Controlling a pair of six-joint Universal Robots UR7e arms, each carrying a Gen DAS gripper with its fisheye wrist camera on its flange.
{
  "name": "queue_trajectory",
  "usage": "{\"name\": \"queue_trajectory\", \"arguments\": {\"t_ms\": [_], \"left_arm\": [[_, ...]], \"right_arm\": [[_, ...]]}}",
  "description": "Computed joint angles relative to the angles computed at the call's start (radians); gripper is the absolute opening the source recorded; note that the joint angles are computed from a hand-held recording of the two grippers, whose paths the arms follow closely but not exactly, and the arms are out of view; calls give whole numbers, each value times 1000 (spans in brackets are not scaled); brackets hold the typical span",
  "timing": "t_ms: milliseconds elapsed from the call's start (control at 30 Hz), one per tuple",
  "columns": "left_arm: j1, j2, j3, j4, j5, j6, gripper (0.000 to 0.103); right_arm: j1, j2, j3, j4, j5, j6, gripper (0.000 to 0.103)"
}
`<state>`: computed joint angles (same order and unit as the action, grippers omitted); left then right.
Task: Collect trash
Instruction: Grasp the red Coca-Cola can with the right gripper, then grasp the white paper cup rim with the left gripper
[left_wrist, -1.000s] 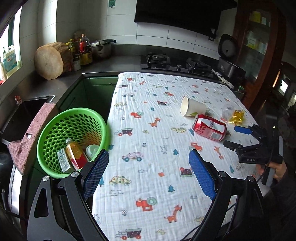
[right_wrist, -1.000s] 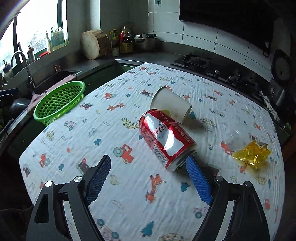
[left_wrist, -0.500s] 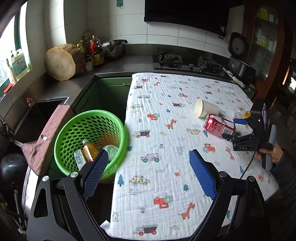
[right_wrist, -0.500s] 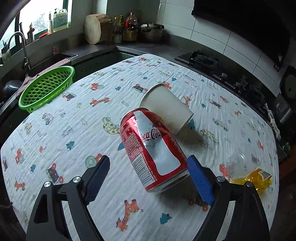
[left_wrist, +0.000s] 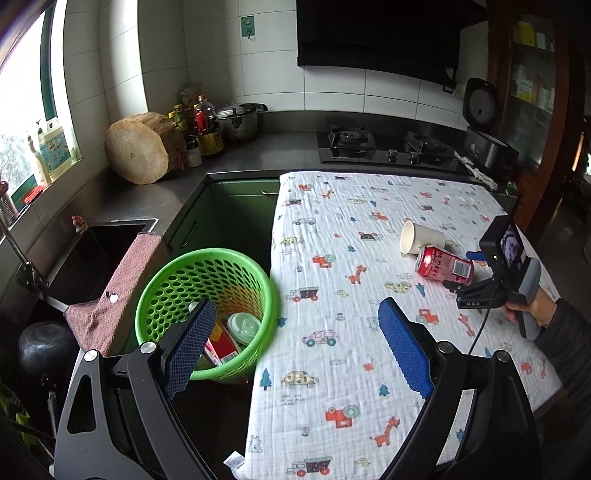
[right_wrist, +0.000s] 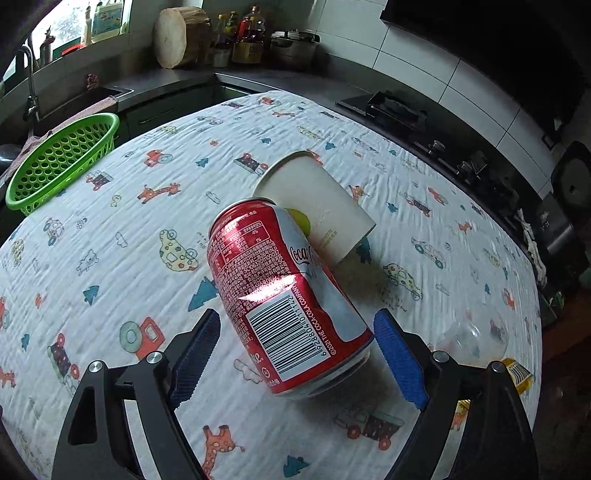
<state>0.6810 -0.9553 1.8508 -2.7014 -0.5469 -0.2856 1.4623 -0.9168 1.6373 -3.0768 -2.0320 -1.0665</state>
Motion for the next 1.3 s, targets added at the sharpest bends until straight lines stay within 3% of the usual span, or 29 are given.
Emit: {"name": "queue_trajectory", "arguments": {"t_ms": [133,333,433,567,733,1033,1133,1300], "left_arm": [[18,85,-74,-26,16,84,88],[72,188,-190,-54,-67,175,88],[104,226,-253,-10,-136,177,89],[130,259,-327,85,-170,159,89],[125,280,-391,167,-132,164,89],[117,323,-466,215,-75,189,89],[124,343,-494,206,-93,187,89],[140,404,-532,86,-167,259,89]], "right_arm": [[-3,15,-29,16,-10,4,77],[-4,30,-54,30,-17,-23,76],[-1,34,-60,34,-16,-43,76],[4,43,-72,24,-18,-75,78],[-3,47,-82,43,-11,-88,75],[-18,4,-47,72,31,-29,73],[-27,-26,-31,108,62,16,73],[-37,-67,-5,123,93,60,72]]}}
